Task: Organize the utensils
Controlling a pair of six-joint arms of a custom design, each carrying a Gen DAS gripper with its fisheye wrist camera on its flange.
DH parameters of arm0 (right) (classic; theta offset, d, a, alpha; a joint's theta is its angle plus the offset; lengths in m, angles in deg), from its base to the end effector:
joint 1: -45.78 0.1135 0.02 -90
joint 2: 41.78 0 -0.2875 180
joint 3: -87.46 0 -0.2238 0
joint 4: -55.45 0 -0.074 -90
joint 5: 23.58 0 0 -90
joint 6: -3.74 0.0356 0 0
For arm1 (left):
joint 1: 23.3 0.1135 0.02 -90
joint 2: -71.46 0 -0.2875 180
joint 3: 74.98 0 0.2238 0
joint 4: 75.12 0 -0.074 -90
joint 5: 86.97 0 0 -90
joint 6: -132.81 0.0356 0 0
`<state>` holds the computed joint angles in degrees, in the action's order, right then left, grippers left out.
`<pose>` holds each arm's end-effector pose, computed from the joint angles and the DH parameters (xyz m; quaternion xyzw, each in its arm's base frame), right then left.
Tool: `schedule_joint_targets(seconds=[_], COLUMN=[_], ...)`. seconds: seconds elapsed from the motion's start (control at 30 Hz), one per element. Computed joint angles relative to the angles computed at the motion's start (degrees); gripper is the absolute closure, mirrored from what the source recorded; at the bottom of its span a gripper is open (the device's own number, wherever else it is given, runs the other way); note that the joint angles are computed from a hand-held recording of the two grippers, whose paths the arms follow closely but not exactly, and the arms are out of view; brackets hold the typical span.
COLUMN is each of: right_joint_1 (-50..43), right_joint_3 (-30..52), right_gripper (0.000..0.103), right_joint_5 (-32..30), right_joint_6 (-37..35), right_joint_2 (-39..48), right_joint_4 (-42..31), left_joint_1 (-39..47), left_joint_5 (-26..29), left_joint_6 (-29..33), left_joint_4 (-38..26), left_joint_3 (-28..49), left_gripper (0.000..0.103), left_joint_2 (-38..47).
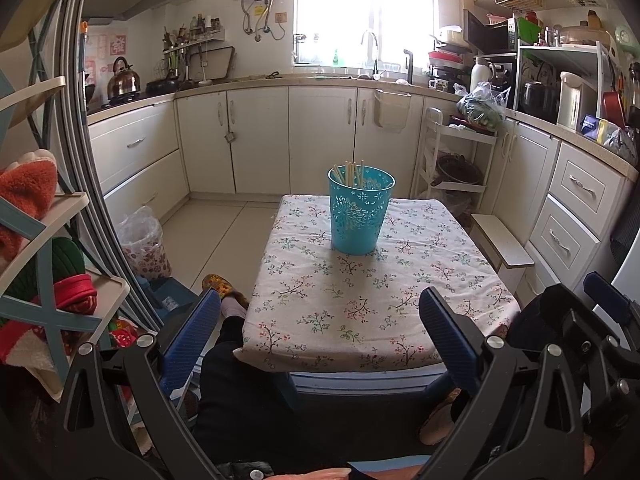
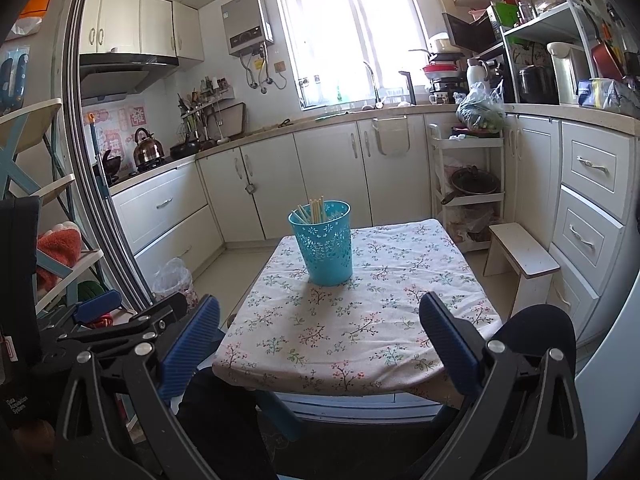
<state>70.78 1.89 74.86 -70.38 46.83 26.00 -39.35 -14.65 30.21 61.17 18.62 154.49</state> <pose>0.3065 0.1371 0.3798 -0.0262 0.8352 0.1329 0.5330 0.2870 -0.0713 0.3809 -0.0470 0.8708 0.0145 0.4892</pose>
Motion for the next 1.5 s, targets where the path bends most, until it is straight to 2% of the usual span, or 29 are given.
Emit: schedule_joint_targets(seconds=[1.5], right_joint_1=[0.4], right_joint_3=[0.8], right_gripper=[0.007], right_joint_5=[0.3], right_joint_6=[-0.1], right_joint_2=[0.2], right_joint_4=[-0.7], left_joint_1=[1.0], left_joint_5=[1.1], left_joint_6=[0.5], left_joint_4=[-2.0], left_joint_3=[2.2], left_gripper=[0.008], left_joint_2=[0.2])
